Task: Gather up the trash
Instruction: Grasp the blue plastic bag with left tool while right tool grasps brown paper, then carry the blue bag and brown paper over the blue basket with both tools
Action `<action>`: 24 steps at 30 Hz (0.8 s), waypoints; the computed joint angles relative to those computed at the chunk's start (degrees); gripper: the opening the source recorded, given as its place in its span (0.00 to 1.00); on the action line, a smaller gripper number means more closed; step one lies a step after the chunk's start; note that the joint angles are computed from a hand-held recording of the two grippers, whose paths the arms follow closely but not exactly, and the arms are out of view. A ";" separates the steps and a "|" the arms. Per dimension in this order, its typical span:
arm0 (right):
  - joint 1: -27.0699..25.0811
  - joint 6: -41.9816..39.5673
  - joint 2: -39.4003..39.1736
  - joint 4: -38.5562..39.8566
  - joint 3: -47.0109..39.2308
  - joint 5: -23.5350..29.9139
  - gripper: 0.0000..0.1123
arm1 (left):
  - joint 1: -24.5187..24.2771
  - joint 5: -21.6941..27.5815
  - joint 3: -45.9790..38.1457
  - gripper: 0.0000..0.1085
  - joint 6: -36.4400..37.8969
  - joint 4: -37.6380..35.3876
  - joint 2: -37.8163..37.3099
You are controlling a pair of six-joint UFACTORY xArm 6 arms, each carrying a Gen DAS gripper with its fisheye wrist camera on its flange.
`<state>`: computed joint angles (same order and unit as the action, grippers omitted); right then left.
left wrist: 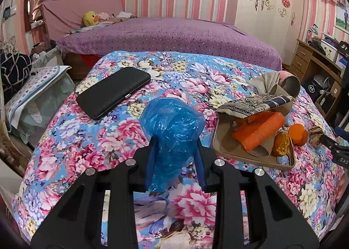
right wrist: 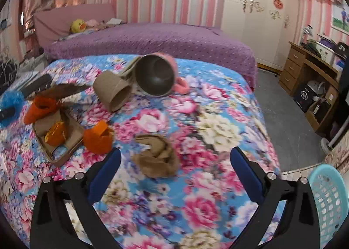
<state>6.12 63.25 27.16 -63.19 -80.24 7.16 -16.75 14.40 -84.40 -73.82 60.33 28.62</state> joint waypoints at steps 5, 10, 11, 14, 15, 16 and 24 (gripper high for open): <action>2.58 -21.69 2.93 21.13 -1.29 1.32 0.47 | 0.13 -0.06 0.47 0.28 0.14 -1.33 -0.36; 2.11 -18.73 2.14 17.14 -0.26 -1.57 0.46 | 0.18 -0.14 1.42 0.28 -2.44 1.19 -1.52; 1.62 -15.97 1.58 14.58 0.29 -2.57 0.46 | 0.15 -0.15 1.63 0.28 -3.30 1.84 -1.80; 0.32 -6.73 -0.17 4.99 1.21 -3.32 0.46 | -0.20 0.27 1.92 0.28 -6.16 4.60 -2.47; -0.08 -4.69 -0.77 2.84 1.58 -3.46 0.47 | -0.45 0.71 1.95 0.28 -7.40 5.94 -2.75; -0.47 -3.22 -1.41 1.23 2.11 -3.65 0.47 | -0.70 0.98 2.03 0.28 -8.26 6.86 -3.01; -5.05 13.94 -6.66 -16.62 5.65 -5.81 0.47 | -4.48 3.57 2.56 0.28 -13.71 11.57 -5.20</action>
<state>1.08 77.18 20.50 -79.81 -74.59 1.35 -21.23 17.98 -81.83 -87.53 71.90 23.43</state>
